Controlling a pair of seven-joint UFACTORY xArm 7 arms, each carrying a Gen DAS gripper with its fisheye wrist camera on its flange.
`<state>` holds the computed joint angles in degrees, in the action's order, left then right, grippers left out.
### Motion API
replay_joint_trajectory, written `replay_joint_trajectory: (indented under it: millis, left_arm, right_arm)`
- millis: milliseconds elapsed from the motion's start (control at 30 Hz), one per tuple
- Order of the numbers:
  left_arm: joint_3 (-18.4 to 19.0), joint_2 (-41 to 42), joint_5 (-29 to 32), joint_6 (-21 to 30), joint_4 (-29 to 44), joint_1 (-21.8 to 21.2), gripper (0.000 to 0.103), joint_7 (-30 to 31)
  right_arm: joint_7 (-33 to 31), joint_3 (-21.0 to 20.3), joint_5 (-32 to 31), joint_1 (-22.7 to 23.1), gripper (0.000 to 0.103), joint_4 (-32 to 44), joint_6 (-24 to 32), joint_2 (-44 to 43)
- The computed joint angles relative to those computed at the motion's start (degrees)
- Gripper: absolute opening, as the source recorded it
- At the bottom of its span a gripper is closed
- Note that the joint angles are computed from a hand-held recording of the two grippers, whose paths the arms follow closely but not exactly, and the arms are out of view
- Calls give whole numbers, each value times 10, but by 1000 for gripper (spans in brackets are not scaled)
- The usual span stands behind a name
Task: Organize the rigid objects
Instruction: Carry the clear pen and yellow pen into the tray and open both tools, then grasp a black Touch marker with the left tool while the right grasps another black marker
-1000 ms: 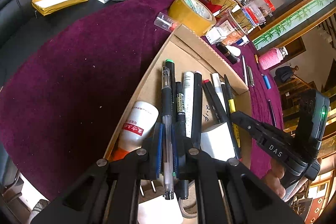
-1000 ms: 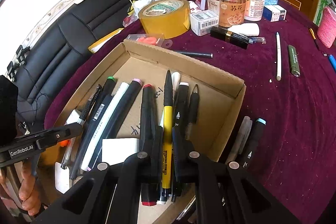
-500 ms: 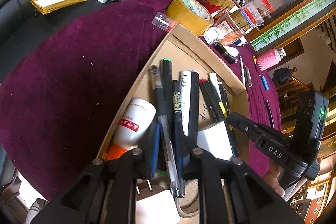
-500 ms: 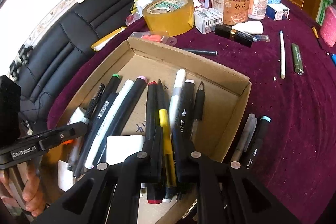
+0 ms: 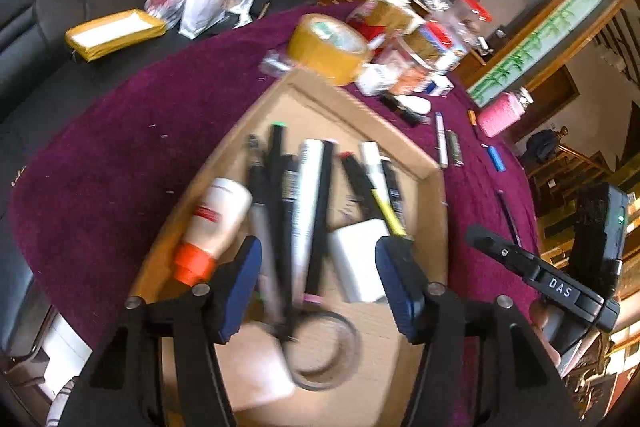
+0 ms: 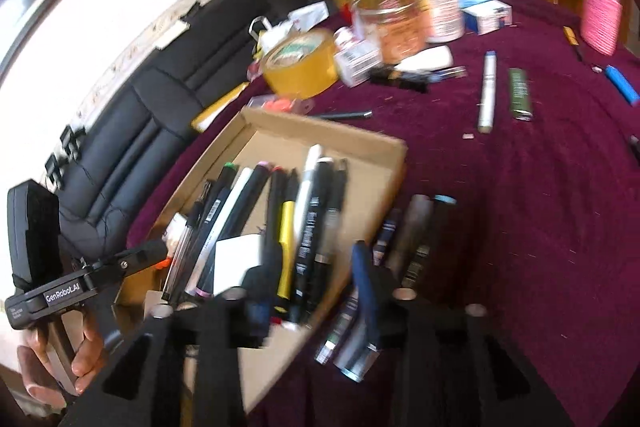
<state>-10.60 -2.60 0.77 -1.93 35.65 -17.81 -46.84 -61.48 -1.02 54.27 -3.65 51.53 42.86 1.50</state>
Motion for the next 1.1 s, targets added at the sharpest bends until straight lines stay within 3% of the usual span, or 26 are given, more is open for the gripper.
replay_joint_trajectory:
  millis: [100, 167, 500, 767, 833, 900, 1100]
  left_arm:
    - [-50, 8, 160, 2, 26, 47, 61, -133]
    - [-53, 22, 225, 17, 53, 37, 61, -180]
    - [-7, 52, 267, 64, 105, -61, 61, -213]
    - [9, 67, 282, 87, 136, -95, 61, -220]
    - [10, 84, 284, 97, 158, -104, 61, -207]
    - [-1, 114, 249, 117, 194, -107, 61, -154]
    - [-86, 237, 55, 170, 322, -54, 50, 65]
  right_arm:
    - [-3, -17, 1, -18, 46, -7, 9, -10]
    - [0, -25, 1, -28, 46, -7, 12, -7]
    - [44, -18, -4, -73, 43, 34, 47, 66]
    - [43, -8, -16, -75, 42, 30, 37, 54]
    - [36, -17, -9, -86, 42, 37, 42, 53]
    - [33, -25, -6, -97, 42, 47, 49, 57]
    - [10, -36, 41, -140, 42, 67, 46, 85]
